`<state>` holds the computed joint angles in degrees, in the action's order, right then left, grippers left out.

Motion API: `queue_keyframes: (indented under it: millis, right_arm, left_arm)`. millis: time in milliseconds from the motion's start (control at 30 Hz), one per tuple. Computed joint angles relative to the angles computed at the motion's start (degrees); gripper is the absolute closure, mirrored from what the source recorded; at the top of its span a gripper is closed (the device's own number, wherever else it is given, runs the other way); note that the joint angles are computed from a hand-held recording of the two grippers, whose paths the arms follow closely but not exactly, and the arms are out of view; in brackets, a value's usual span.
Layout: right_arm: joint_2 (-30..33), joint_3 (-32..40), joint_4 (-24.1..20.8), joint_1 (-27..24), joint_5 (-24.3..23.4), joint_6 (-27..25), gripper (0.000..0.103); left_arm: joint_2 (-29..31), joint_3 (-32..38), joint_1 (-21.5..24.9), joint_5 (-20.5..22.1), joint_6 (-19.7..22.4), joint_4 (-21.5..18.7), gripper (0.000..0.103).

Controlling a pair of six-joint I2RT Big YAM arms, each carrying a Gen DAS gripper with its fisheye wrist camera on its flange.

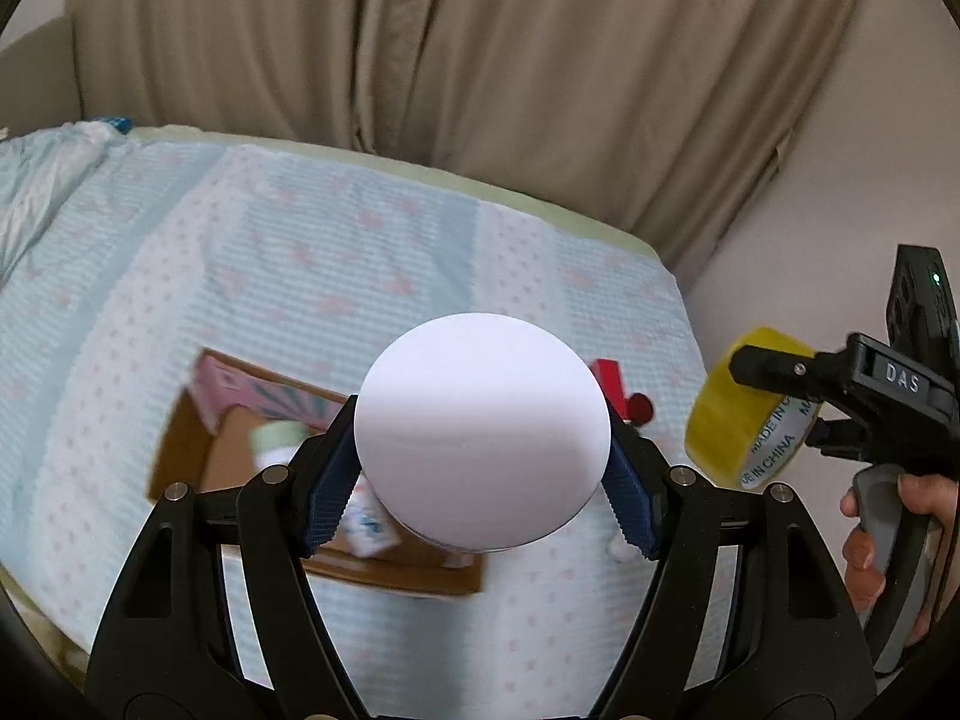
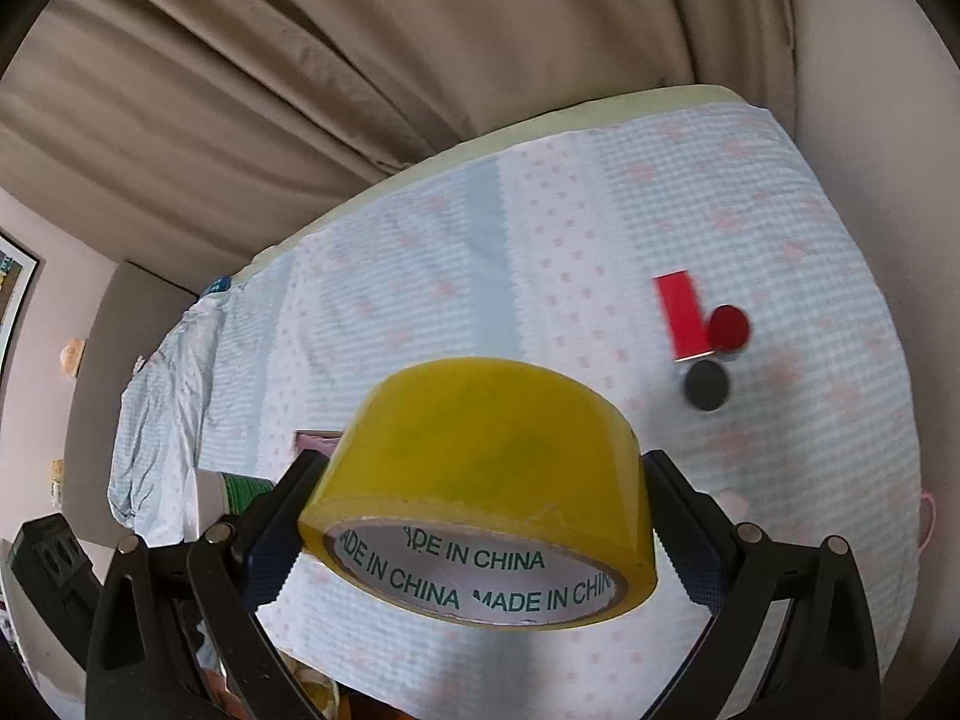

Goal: Organize rigid objects
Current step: 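Carry the white lid and yellow tape over the cardboard box with both grippers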

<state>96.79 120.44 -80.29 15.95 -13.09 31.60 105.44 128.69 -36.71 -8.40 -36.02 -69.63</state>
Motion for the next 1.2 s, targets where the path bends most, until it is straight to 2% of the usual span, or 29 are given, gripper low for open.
queue_keyframes:
  millis: [167,300,467,633,800,1067,1200]
  right_arm:
    - [1.87,2.54,1.36,6.05,3.92,7.78,0.002]
    - [5.12,5.77,1.7,11.08,8.19,15.6,0.002]
    - [10.18,9.76,0.62,15.9,11.22,24.28,0.002]
    - [14.53,13.38,-1.64,18.26,12.34,26.67,0.002]
    - [18.18,14.49,-3.57,18.63,11.63,26.4,0.002]
    - [21.67,8.72,-1.54,18.23,8.48,24.65,0.002]
    - [21.03,4.09,3.28,17.87,6.33,26.27,0.002]
  left_arm:
    - [-4.78,-6.18,5.75,5.95,6.37,1.21,0.034]
    - [-6.62,-8.49,11.26,12.92,15.43,-0.49,0.034]
    - [-6.07,-9.38,16.47,19.29,22.44,-2.68,0.034]
    - [-4.12,-10.6,19.63,22.59,27.46,-3.94,0.034]
    - [-1.72,-12.0,21.16,24.06,28.68,-4.39,0.034]
    - [3.76,-12.13,21.21,24.9,31.75,-5.9,0.034]
    - [6.74,-10.92,20.83,24.92,34.57,-7.66,0.034]
